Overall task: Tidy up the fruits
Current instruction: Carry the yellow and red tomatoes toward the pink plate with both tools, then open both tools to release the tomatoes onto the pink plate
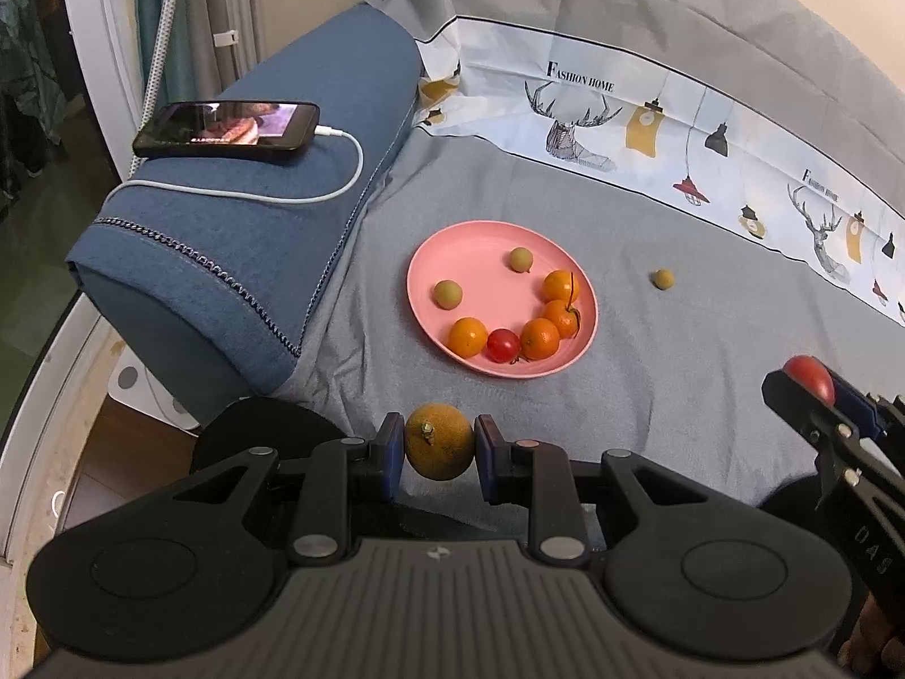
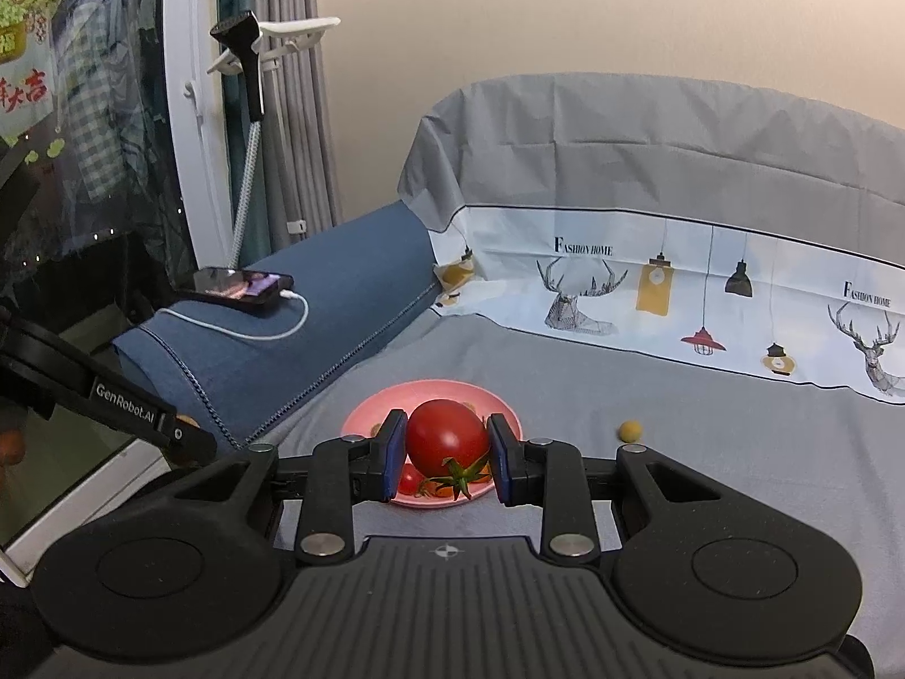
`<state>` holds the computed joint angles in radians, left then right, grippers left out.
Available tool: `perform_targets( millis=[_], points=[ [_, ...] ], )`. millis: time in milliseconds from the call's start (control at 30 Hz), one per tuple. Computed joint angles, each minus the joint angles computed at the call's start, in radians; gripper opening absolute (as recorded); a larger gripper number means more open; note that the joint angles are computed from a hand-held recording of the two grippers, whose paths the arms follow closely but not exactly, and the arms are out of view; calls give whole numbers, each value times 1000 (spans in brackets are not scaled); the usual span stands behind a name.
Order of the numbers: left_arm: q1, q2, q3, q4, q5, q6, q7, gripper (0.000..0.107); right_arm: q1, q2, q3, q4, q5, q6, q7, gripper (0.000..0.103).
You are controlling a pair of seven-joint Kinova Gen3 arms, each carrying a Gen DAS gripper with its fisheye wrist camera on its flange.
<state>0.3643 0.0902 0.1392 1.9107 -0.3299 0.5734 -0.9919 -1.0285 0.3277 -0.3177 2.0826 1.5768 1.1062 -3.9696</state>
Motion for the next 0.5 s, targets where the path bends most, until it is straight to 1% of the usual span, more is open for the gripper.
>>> perform_targets(
  millis=[133, 200, 333, 400, 433, 500],
  points=[
    [-9, 51, -10, -44, 14, -12, -22, 29, 40, 19, 19, -23, 17, -51, 36, 31],
    [-7, 85, -20, -76, 18, -13, -27, 29, 72, 35, 34, -41, 39, -93, 53, 31],
    [-6, 170, -37, -159, 44, -12, -73, 29, 140, 79, 61, -92, 89, -184, 86, 31],
    [12, 220, -57, -208, 36, -4, -79, 29, 174, 108, 75, -128, 110, -232, 110, 31],
    [16, 247, -63, -236, 37, 1, -88, 29, 186, 124, 86, -147, 115, -258, 126, 31],
    [25, 303, -76, -294, 45, 22, -103, 29, 189, 153, 135, -183, 120, -320, 149, 31]
  ],
)
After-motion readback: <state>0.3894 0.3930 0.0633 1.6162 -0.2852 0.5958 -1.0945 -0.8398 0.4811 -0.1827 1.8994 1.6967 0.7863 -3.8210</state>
